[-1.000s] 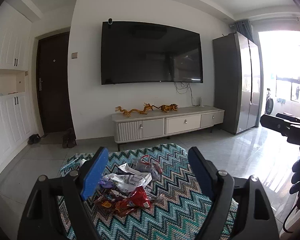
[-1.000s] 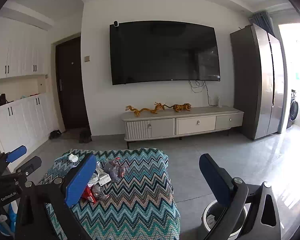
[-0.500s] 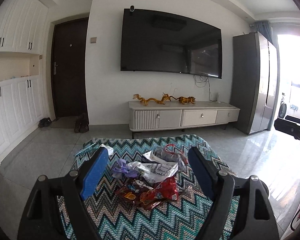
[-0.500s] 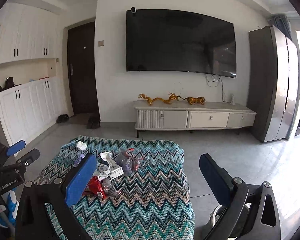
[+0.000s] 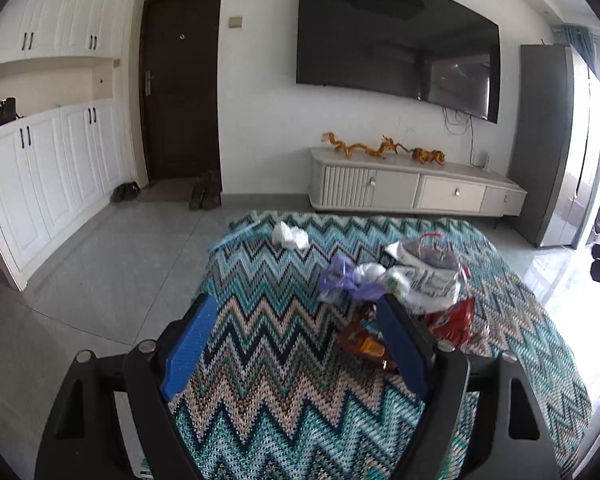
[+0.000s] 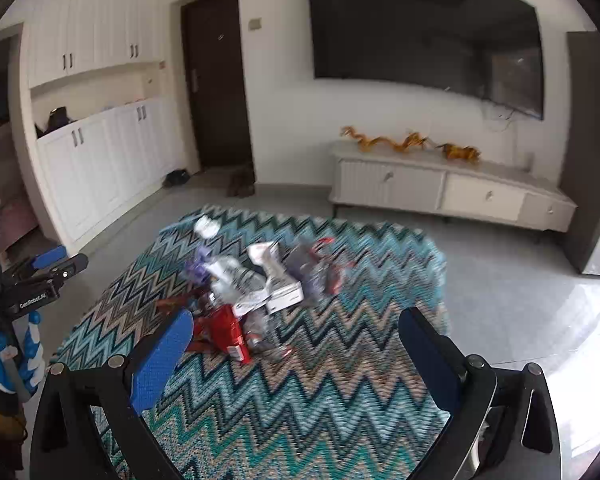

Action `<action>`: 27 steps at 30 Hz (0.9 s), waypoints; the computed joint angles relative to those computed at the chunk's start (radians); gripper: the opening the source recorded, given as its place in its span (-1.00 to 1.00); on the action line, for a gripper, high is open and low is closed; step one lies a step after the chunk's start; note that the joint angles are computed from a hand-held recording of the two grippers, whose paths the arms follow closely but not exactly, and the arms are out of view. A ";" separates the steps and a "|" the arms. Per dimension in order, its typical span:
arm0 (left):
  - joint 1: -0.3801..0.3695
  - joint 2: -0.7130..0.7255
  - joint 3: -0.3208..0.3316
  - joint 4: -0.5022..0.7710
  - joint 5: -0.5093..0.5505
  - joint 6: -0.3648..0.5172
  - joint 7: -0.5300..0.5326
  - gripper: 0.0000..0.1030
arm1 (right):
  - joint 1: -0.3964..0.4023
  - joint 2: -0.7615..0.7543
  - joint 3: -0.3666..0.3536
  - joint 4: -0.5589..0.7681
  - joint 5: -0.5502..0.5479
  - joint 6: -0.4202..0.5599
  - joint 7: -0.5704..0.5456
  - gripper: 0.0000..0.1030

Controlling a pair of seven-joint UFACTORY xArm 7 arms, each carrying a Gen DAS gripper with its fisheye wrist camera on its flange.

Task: Collect trash
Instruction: 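Move both open tools back over the trash on the blanket, then grasp a brown snack bag with left tool while right tool grasps a red chip bag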

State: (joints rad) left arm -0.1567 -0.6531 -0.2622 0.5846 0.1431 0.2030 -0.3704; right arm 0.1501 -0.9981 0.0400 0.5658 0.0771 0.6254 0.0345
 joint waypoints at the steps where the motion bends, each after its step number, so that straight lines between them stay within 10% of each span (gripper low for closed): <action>1: -0.012 0.013 0.012 -0.005 -0.002 -0.001 0.012 0.58 | 0.023 0.026 -0.011 -0.004 0.012 -0.010 -0.013 1.00; 15: -0.185 0.367 0.156 0.186 -0.158 0.025 0.223 0.58 | 0.245 0.419 -0.147 0.053 0.300 -0.101 -0.318 0.65; 27: -0.213 0.484 0.159 0.252 -0.383 0.083 0.342 0.57 | 0.271 0.547 -0.195 0.103 0.622 -0.086 -0.615 -0.59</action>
State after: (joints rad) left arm -0.3700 -0.1694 -0.1034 0.8364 -0.2401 0.2858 -0.0285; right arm 0.4211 -0.4507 -0.1548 0.6685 0.6990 0.5390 -0.5800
